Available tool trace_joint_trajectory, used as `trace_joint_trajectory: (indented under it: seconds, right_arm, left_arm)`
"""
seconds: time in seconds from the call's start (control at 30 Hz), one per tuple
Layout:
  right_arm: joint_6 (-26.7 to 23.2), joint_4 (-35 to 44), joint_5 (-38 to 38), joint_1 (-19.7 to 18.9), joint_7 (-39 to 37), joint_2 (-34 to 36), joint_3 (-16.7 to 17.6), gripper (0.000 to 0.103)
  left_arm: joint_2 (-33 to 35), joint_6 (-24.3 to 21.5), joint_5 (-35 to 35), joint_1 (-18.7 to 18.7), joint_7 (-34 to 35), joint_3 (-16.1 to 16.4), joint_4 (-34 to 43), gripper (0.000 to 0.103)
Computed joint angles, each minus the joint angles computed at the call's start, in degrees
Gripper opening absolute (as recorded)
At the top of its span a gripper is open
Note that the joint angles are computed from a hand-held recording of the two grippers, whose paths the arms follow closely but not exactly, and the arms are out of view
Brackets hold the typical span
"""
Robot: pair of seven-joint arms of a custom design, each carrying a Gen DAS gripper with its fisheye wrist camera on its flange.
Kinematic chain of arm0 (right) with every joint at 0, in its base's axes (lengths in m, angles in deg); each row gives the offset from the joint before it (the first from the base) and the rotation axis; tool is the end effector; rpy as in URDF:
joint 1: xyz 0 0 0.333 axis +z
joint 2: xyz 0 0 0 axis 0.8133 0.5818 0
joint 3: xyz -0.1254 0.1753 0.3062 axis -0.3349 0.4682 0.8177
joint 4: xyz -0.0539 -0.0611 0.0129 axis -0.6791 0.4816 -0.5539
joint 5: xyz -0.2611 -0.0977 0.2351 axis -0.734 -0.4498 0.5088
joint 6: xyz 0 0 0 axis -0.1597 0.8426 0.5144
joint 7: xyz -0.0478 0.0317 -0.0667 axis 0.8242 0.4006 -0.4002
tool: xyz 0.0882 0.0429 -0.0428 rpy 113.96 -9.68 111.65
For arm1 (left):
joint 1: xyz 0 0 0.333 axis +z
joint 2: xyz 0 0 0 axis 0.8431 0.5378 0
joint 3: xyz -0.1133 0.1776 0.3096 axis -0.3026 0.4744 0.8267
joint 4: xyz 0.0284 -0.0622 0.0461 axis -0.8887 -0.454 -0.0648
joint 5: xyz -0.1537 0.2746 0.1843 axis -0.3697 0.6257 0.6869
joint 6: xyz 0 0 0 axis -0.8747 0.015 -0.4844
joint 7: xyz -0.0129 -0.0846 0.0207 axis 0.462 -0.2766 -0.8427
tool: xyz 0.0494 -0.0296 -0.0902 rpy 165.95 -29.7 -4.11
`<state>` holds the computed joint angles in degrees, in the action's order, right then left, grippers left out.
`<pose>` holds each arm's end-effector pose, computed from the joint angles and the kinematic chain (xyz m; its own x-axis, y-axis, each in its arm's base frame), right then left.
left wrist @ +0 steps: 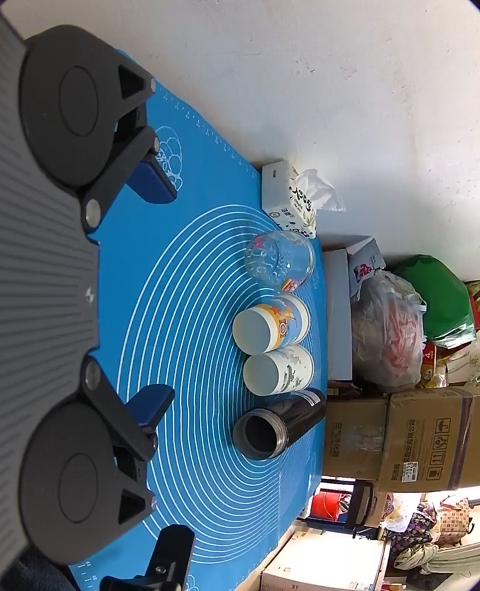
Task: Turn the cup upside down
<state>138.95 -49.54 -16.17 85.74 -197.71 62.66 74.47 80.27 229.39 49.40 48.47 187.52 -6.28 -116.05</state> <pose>0.5454 0.3061 0.3027 -0.5081 -0.8575 -0.0809 -0.3734 0.3039 -0.8765 0.6676 -0.2530 0.2970 -0.5593 -0.8216 -0.1099 -0.3760 0.3697 -0.8497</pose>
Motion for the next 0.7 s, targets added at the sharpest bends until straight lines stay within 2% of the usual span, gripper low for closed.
trace_joint_trajectory:
  seconds: [0.7]
  right_arm:
    - [0.14, 0.07, 0.11, 0.03, -0.11, 0.08, -0.08, 0.103]
  left_arm:
    - [0.04, 0.45, -0.32, -0.41, 0.15, 0.46, -0.01, 0.102]
